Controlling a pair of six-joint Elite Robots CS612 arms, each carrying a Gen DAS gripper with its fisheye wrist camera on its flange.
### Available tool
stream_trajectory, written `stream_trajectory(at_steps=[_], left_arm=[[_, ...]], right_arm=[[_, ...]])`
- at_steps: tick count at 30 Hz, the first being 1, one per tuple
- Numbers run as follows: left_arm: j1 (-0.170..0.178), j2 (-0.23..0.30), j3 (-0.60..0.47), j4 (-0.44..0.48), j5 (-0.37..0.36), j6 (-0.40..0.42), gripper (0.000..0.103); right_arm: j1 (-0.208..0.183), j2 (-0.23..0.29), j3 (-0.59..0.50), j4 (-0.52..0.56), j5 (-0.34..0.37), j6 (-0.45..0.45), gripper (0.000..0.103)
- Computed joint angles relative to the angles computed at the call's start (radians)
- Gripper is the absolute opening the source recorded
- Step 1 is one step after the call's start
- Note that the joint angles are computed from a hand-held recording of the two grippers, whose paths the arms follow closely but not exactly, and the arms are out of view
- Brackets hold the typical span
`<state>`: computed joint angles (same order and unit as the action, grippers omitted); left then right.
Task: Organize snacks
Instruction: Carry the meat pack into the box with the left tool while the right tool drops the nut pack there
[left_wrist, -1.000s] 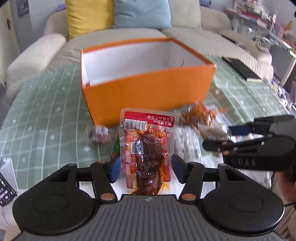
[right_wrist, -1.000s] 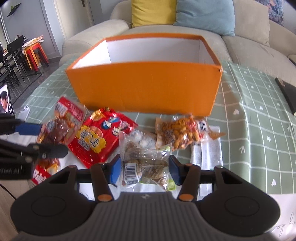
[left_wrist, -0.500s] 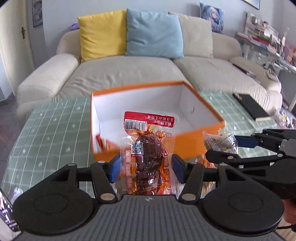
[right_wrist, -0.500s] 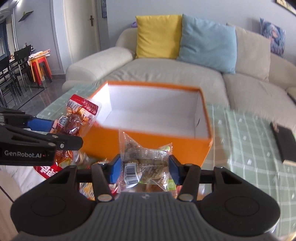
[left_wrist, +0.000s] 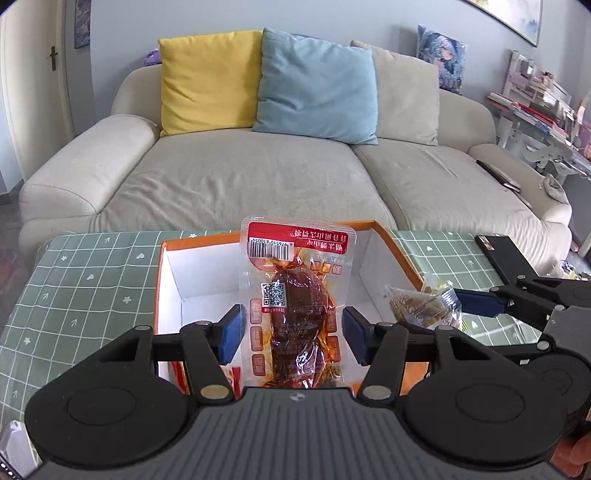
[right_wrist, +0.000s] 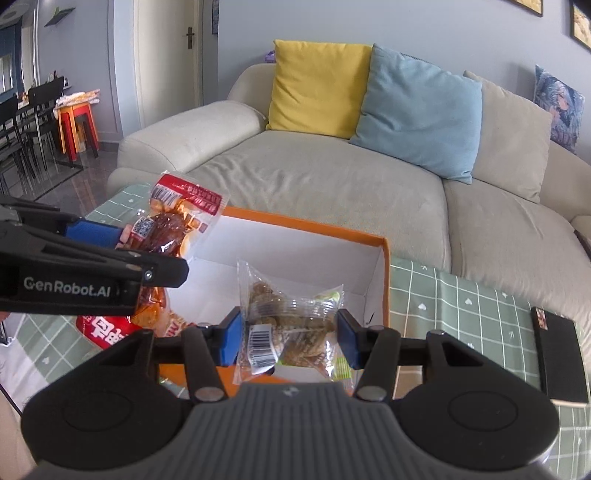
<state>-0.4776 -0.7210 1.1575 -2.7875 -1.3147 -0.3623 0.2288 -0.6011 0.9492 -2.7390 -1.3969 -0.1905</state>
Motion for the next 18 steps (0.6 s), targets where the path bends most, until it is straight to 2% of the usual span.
stream_trajectory(at_steps=[7, 9, 12, 18], left_arm=[[0.016, 0.063, -0.099, 0.088, -0.021, -0.031, 0.065], [0.019, 0.08, -0.121, 0.104, -0.029, -0.043, 0.065], [0.03, 0.105, -0.165, 0.156, -0.08, -0.074, 0.065], [0.034, 0.147, -0.232, 0.25, -0.096, -0.079, 0.065]], right_arm=[[0.003, 0.076, -0.137, 0.133, -0.041, -0.033, 0.051], [0.002, 0.101, -0.184, 0.194, -0.042, -0.031, 0.051], [0.001, 0.14, -0.259, 0.289, -0.041, -0.033, 0.051], [-0.003, 0.203, -0.385, 0.462, -0.019, -0.032, 0.051]])
